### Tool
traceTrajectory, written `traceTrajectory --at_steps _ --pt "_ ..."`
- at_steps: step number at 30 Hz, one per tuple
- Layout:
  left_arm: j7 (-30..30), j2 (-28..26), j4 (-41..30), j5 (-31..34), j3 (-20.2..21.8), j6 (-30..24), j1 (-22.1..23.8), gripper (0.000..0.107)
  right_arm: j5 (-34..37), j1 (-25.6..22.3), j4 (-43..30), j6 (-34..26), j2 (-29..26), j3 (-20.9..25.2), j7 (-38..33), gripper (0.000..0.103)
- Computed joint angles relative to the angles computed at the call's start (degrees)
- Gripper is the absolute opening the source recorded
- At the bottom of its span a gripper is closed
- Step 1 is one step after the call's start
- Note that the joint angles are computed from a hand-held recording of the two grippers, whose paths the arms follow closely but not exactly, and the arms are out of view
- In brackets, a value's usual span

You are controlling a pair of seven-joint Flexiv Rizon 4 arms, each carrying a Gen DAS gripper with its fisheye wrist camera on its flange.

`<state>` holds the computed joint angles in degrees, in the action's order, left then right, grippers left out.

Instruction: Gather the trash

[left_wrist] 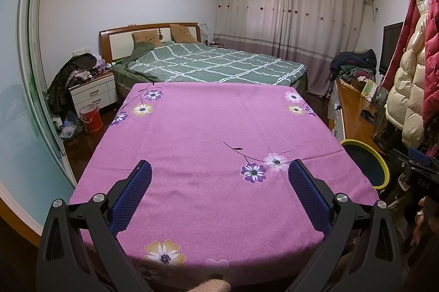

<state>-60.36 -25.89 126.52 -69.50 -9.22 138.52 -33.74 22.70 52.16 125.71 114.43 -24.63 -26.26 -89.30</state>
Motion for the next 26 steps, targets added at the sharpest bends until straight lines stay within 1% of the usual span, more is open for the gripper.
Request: traceTrajectory --at_steps 12,16,17,18,19,20,22,24,25,26 --pt "0.2 -0.3 -0.5 -0.2 0.1 -1.5 0.6 0.098 -0.6 -0.3 -0.2 -0.5 -0.3 0.1 0.4 0.086" --pt "-5.3 0.2 0.8 6.2 1.1 -4.1 3.1 0.098 -1.5 -0.5 -1.3 -1.4 -1.1 0.0 0.9 0.086" --pt "-5.3 0.0 0.3 6.4 1.6 -5.0 3.4 0.098 -2.0 -0.6 -1.8 -1.7 -1.4 -0.2 1.1 0.086" --pt "-3.4 -0.7 -1.1 4.3 2.2 -5.5 2.9 0.098 -2.5 -0.4 -2.5 -2.2 -1.9 -0.6 1.4 0.086" --pt "0.7 -1.8 -3.5 -0.1 2.7 -6.1 2.1 0.098 -3.0 -0.5 -3.0 -2.5 -2.2 -0.8 1.7 0.086" --pt "3.6 -2.5 -5.1 -2.9 2.7 -6.4 2.0 0.098 -3.8 -0.7 -4.0 -3.0 -2.9 -0.9 2.1 0.086" --pt "9.1 -4.7 -8.6 -6.3 2.3 -6.9 3.2 0.098 -7.0 -4.0 -7.0 -5.0 -4.2 1.7 3.7 0.087" --pt "17.1 -8.3 -14.4 -11.3 1.4 -6.4 4.9 0.098 -10.4 -7.5 -10.1 -7.0 -5.5 4.5 5.8 0.089" --pt "20.0 -9.7 -16.7 -12.5 0.7 -6.8 6.2 0.098 -12.1 -8.9 -12.6 -8.6 -7.0 5.4 7.0 0.091" --pt "22.0 -10.7 -18.4 -13.2 -0.1 -7.2 7.5 0.098 -13.9 -10.7 -15.7 -10.3 -8.7 6.7 8.2 0.094"
